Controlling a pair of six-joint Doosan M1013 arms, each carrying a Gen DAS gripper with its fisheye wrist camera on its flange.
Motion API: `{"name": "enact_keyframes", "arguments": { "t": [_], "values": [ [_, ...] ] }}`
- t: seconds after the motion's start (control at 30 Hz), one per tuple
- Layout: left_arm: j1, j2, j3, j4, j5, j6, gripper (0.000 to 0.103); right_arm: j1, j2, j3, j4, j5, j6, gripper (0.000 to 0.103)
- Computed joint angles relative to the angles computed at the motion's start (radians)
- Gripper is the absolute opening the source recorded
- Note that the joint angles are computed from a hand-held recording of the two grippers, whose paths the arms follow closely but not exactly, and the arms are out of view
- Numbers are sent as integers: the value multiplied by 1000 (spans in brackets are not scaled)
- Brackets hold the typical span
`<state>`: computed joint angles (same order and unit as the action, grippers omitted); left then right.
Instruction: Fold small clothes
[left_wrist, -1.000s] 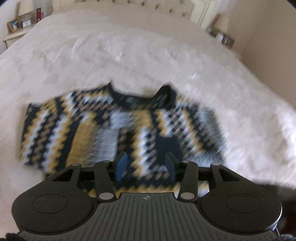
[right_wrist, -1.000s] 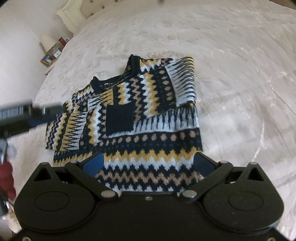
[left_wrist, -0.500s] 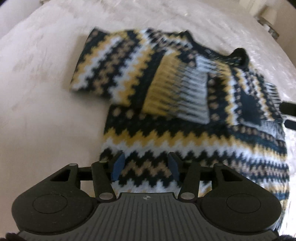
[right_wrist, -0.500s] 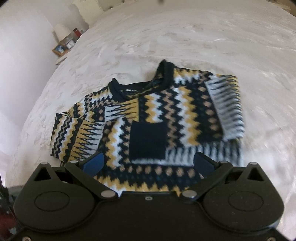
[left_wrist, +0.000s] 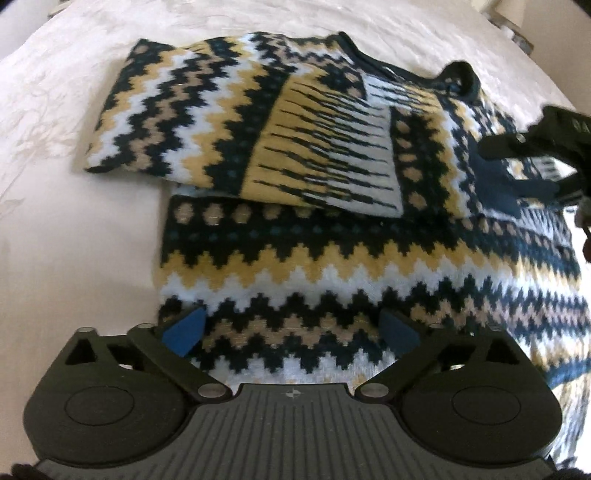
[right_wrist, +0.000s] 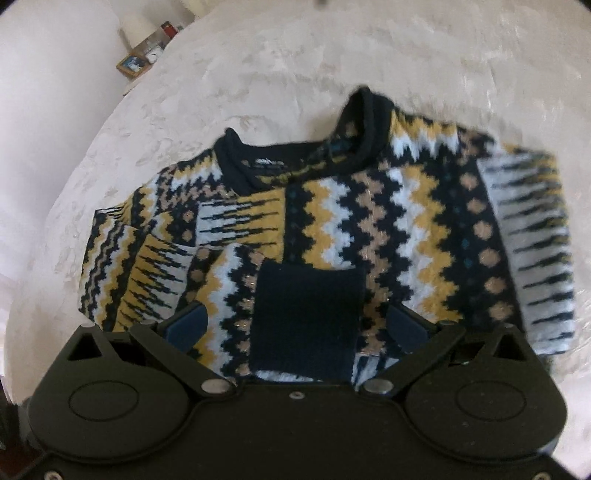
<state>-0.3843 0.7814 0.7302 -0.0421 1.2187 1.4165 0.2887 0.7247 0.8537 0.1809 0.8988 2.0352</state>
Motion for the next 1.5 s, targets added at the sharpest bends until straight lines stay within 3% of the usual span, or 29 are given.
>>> {"name": "enact_keyframes", "arguments": {
  "t": [0.27, 0.37, 0.43, 0.47, 0.5, 0.53, 0.8, 0.93, 1.07, 1.37, 1.5],
  "values": [
    [-8, 3, -1, 28, -2, -8, 103, -7, 16, -15, 7, 21, 147, 100],
    [-4, 7, -9, 18, 7, 1, 103, -3, 29, -53, -30, 77, 168, 83],
    [-4, 7, -9, 17, 6, 1, 103, -5, 32, -61, -22, 89, 151, 54],
    [-4, 5, -7, 20, 3, -2, 103, -4, 36, -74, -28, 111, 149, 44],
    [-5, 4, -4, 23, -1, -4, 103, -5, 37, -82, -25, 126, 140, 25],
    [-6, 0, 3, 26, -8, -6, 103, -6, 37, -83, -9, 125, 124, 20],
    [-7, -5, 14, 34, -19, -10, 103, 0, -19, -100, 22, 52, -58, 16],
    [-8, -7, 19, 38, -24, -13, 103, -5, -64, -77, -91, 8, -37, 16],
    [-9, -9, 22, 43, -29, -14, 103, -15, -55, -100, -245, 101, 71, 16],
    [-7, -1, 7, 32, -8, -6, 103, -28, -7, -122, -276, 213, 101, 18],
    [-7, 5, -6, 27, 6, -9, 102, -21, 10, -126, -341, 253, 137, 27]
  ]
}}
